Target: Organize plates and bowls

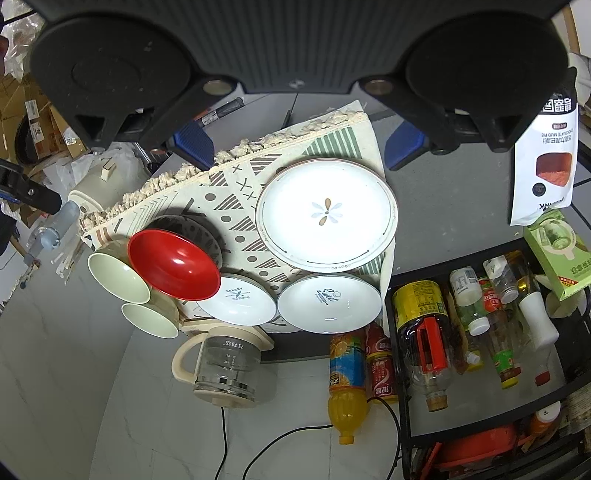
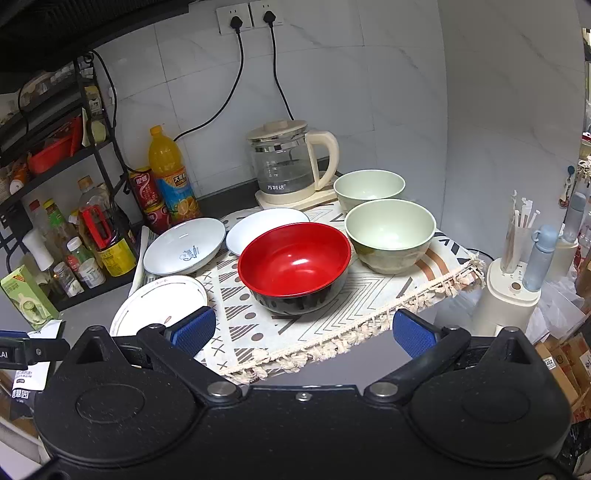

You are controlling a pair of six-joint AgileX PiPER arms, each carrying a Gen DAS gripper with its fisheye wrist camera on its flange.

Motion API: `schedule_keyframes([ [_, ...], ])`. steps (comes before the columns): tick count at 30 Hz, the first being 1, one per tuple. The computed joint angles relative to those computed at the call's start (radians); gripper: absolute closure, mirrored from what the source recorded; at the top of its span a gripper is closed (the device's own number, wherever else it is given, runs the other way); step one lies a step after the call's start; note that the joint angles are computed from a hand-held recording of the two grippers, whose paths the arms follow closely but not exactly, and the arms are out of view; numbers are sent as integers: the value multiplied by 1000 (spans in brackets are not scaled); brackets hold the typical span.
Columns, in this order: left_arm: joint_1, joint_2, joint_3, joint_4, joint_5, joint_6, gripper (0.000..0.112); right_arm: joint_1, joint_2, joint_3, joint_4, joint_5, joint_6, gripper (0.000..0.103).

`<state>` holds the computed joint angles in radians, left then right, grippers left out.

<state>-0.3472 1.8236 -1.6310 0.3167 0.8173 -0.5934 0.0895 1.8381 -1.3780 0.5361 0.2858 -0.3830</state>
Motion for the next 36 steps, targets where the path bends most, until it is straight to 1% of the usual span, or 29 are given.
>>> schedule_keyframes([
  [3, -7, 4, -6, 18, 7, -31, 14, -9, 11, -11, 34, 11, -40, 0],
  [5, -13, 7, -12, 32, 12, -48, 14, -18, 14, -14, 80, 19, -96, 0],
  [10, -33, 30, -41, 55, 44, -90, 14, -42, 32, -29, 165, 41, -201, 0],
  [17, -51, 59, -71, 78, 79, -149, 14, -78, 79, -91, 244, 107, -287, 0],
  [21, -65, 92, -115, 98, 114, -182, 14, -100, 107, -124, 286, 138, -343, 0],
  [27, -88, 164, -226, 113, 184, -219, 14, -134, 152, -181, 324, 192, -415, 0],
  [32, -110, 241, -359, 119, 248, -234, 14, -163, 190, -238, 322, 228, -455, 0],
  [34, -115, 284, -435, 108, 285, -224, 14, -168, 207, -266, 291, 227, -435, 0],
  [36, -121, 330, -519, 103, 327, -211, 14, -175, 230, -310, 251, 244, -388, 0],
])
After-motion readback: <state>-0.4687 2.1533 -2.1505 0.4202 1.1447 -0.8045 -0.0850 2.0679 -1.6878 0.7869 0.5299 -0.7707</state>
